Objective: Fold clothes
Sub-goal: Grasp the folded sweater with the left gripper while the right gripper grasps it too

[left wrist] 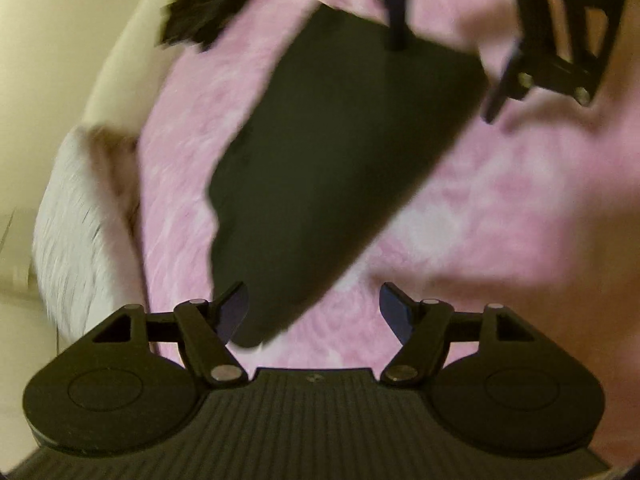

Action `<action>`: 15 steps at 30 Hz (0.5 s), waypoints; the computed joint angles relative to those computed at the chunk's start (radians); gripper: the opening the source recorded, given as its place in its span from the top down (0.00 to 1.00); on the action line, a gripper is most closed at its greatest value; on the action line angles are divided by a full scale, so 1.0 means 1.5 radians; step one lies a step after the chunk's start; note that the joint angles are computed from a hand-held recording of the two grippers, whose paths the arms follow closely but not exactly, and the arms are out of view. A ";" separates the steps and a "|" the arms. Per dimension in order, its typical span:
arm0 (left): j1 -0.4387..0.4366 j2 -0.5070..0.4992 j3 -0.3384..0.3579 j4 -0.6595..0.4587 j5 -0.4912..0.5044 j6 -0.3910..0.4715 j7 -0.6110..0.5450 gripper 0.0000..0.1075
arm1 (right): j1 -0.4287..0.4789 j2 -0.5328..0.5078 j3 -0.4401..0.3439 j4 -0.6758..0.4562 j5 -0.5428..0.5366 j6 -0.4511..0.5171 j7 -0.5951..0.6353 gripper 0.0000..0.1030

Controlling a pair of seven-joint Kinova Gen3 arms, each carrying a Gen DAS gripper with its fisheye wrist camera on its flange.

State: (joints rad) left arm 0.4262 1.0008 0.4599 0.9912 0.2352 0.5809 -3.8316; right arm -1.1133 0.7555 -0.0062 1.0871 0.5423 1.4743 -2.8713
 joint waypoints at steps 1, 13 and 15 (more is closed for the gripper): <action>0.010 0.021 -0.002 -0.025 -0.002 0.000 -0.019 0.36 | 0.003 0.011 0.010 0.004 -0.002 -0.006 0.011 0.30; 0.079 0.160 0.020 -0.301 -0.046 0.124 -0.078 0.78 | 0.031 -0.093 -0.025 0.216 0.060 -0.133 -0.060 0.83; 0.071 0.119 -0.005 -0.251 -0.009 0.131 -0.080 0.80 | 0.023 -0.129 -0.016 0.233 0.051 -0.114 -0.066 0.85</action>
State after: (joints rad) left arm 0.5322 1.1798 0.4528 0.6153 0.2209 0.7771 -3.9518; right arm -1.0792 0.5614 -0.0299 1.4361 0.6182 1.3026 -2.9702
